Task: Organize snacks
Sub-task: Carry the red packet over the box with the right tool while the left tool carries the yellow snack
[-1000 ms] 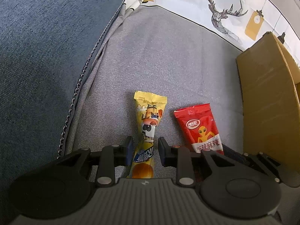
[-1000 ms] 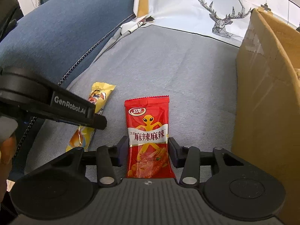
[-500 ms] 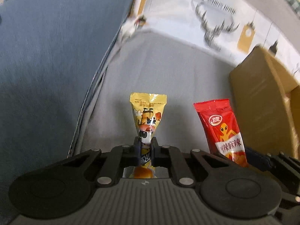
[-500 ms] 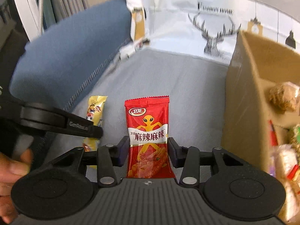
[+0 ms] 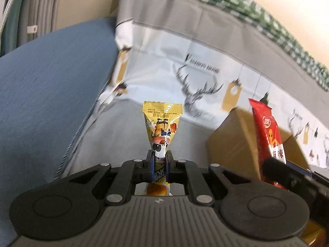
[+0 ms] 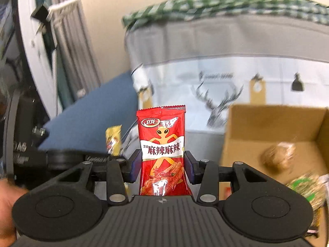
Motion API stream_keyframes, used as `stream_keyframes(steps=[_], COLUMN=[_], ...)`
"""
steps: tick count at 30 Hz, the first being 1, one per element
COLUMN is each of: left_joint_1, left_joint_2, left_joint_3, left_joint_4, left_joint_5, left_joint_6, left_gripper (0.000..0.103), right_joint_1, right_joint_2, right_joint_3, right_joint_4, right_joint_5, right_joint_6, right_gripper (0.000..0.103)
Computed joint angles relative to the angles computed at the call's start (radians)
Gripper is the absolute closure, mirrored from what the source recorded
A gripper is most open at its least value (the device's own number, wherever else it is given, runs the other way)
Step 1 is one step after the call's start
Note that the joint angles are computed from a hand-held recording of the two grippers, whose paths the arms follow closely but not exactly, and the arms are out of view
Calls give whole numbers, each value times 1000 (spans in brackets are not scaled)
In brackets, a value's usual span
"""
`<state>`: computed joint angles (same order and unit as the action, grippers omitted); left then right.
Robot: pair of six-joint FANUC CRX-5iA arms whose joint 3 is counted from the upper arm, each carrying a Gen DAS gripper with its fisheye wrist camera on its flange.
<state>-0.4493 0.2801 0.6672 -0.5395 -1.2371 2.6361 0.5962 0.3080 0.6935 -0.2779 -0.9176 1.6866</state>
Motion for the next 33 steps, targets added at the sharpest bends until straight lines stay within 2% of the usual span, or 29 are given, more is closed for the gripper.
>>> stream_keyframes(steps=[7, 13, 16, 22, 33], left_joint_1=[-67, -107, -114, -85, -87], left_joint_2=[48, 92, 116, 139, 163], left_joint_3=[83, 133, 155, 143, 147], left_joint_4=[-97, -125, -102, 34, 75], left_joint_5=[64, 145, 181, 278, 371], left_joint_6=[36, -4, -37, -56, -84], left_gripper=[93, 93, 93, 93, 93], right_joint_1=[-50, -75, -84, -109, -143], right_joint_2=[14, 15, 11, 10, 15], right_joint_3=[13, -10, -30, -55, -67], right_joint_4=[49, 126, 172, 256, 305], right_joint_5=[91, 148, 174, 205, 199], right_joint_6=[-95, -187, -230, -304, -353], right_gripper=[58, 58, 58, 58, 58])
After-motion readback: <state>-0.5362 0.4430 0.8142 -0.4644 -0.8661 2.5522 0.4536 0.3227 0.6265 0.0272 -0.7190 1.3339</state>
